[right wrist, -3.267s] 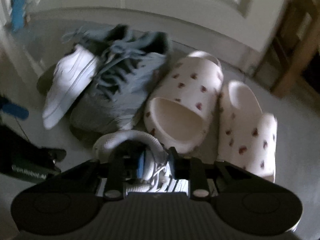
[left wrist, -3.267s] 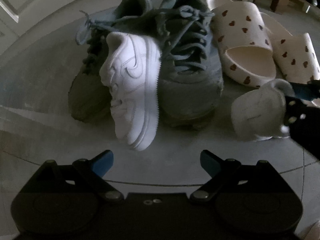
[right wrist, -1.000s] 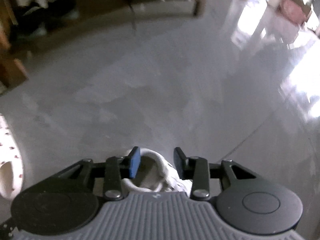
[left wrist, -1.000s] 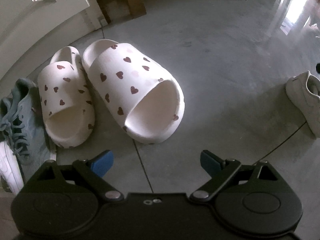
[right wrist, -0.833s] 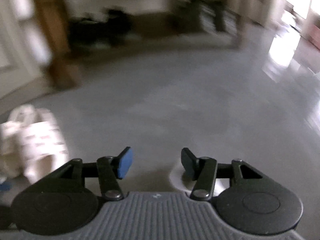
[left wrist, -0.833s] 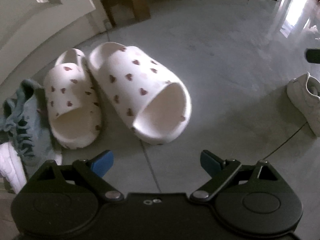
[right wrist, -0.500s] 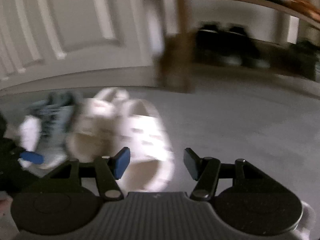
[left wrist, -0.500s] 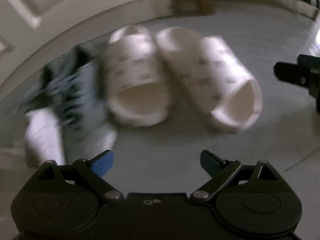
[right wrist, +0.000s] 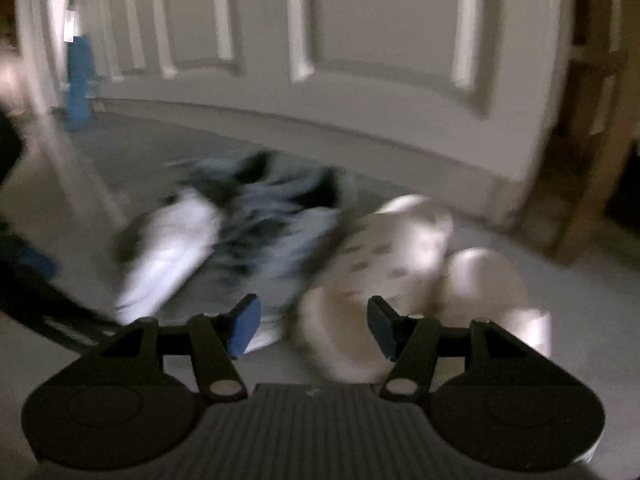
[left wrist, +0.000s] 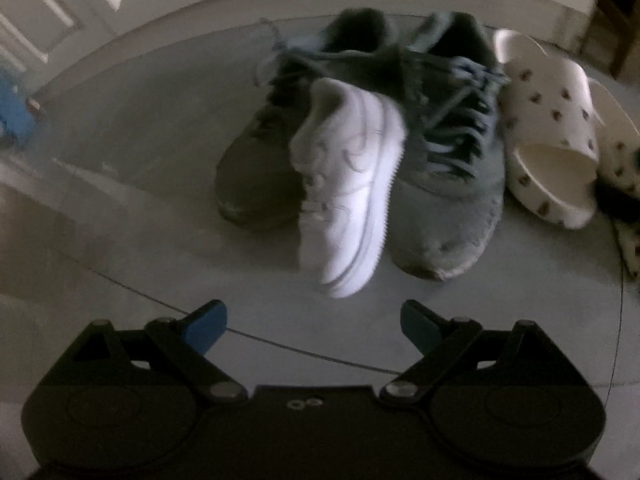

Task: Organize scattered shoes
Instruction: 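Grasp a white heart-print slide by its strap with the right tool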

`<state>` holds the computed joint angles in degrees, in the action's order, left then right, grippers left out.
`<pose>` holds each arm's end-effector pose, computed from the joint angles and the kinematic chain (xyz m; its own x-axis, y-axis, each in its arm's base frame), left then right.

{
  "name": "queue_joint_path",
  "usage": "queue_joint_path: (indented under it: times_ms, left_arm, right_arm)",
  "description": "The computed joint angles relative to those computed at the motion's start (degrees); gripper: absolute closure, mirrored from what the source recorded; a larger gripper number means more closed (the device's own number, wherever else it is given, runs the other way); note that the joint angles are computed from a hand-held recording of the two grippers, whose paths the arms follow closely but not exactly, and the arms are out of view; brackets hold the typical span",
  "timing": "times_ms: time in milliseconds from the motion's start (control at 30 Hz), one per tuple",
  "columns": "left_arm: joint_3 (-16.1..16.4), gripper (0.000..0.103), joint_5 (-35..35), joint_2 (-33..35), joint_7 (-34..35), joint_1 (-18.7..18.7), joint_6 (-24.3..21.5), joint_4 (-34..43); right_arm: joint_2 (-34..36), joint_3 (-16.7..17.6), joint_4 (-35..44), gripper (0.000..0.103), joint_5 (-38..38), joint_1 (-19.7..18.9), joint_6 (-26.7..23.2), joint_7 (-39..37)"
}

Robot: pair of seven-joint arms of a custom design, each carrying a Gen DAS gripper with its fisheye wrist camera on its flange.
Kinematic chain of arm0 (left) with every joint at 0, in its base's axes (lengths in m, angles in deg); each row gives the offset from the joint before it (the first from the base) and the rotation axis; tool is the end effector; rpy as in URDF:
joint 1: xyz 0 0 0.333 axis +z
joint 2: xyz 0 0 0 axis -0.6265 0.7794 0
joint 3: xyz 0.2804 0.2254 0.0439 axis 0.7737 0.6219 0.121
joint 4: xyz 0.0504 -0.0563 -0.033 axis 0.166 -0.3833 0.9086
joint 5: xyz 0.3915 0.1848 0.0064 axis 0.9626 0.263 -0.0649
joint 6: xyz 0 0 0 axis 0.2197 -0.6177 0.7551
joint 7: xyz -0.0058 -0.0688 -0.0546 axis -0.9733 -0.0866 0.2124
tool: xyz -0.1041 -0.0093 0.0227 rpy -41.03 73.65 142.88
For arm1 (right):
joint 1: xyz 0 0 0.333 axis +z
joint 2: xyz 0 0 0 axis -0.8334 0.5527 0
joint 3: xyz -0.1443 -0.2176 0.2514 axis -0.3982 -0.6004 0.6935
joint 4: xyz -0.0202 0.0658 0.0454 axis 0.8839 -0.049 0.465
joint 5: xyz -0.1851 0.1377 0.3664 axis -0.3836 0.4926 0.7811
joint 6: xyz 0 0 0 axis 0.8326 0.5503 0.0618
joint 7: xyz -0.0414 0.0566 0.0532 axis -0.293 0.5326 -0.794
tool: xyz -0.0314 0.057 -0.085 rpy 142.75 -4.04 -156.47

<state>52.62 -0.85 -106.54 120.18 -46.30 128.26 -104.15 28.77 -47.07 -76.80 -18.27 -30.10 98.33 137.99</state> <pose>0.4379 -0.1656 0.5622 0.1223 -0.9639 -0.2364 -0.9595 -0.0540 -0.2765 0.4815 0.1333 0.5071 0.4256 -0.9049 0.0081 -0.5944 -0.2862 -0.7515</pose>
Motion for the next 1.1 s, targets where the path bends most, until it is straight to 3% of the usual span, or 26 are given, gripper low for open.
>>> queue_joint_path:
  times_ms: [67,100,200,300,367,467,567,700,833,900,933,1000,1100]
  left_arm:
    - [0.3,0.008,-1.3,1.0,1.2,-0.5,0.3,0.7]
    - [0.2,0.008,-1.3,1.2,1.6,-0.7,0.5,0.9]
    - [-0.3,0.008,-1.3,2.0,4.5,-2.0,1.8,1.2]
    - [-0.5,0.008,-2.1,2.9,5.9,-2.7,2.5,1.8]
    - [-0.4,0.008,-3.1,3.1,6.7,-3.3,3.2,1.8]
    - [-0.8,0.008,-3.3,2.9,6.9,-3.7,4.8,1.4]
    - [-1.1,0.008,-4.4,3.7,7.4,-4.6,5.9,2.2]
    - [-1.1,0.008,-7.7,6.8,9.8,-6.2,8.1,4.8]
    - [-2.3,0.008,-8.4,11.0,9.9,-7.6,8.4,8.6]
    - [-2.8,0.008,-7.4,12.5,9.3,-8.2,8.6,9.8]
    - [-2.9,0.008,-6.3,12.5,9.2,-8.3,8.7,9.6]
    - [-3.3,0.008,-4.0,12.3,9.0,-8.7,8.9,9.0]
    - [-2.9,0.008,-3.9,10.7,9.3,-9.0,8.4,7.0]
  right_arm:
    - [0.6,1.9,1.0,0.034,-6.3,-5.0,-1.3,1.7]
    - [1.1,0.0,2.7,0.031,-6.0,-4.6,-4.3,-2.5]
    - [1.4,-10.2,7.8,0.028,2.8,2.4,-14.6,-22.8]
    - [3.8,-12.8,13.5,0.026,5.4,1.8,-25.3,-31.1]
    - [5.6,-11.3,15.9,0.026,2.6,-0.5,-28.9,-30.3]
    - [4.1,-7.4,13.4,0.026,-0.6,-3.9,-24.6,-26.1]
    - [-1.2,-5.2,6.7,0.026,7.9,-5.7,-17.9,-20.0]
    - [-10.0,-1.6,-1.4,0.026,14.8,-11.2,-17.0,-4.3]
    - [-19.6,7.1,-7.7,0.026,0.6,-22.2,-20.8,12.4]
    - [-20.9,10.1,-9.6,0.026,-3.3,-24.7,-18.4,17.5]
    - [-21.1,10.6,-10.6,0.026,-3.5,-25.0,-16.4,19.8]
    - [-19.5,8.0,-11.9,0.026,0.1,-21.8,-12.1,23.2]
    - [-13.5,-0.3,-11.0,0.027,8.6,-12.6,-8.1,25.7]
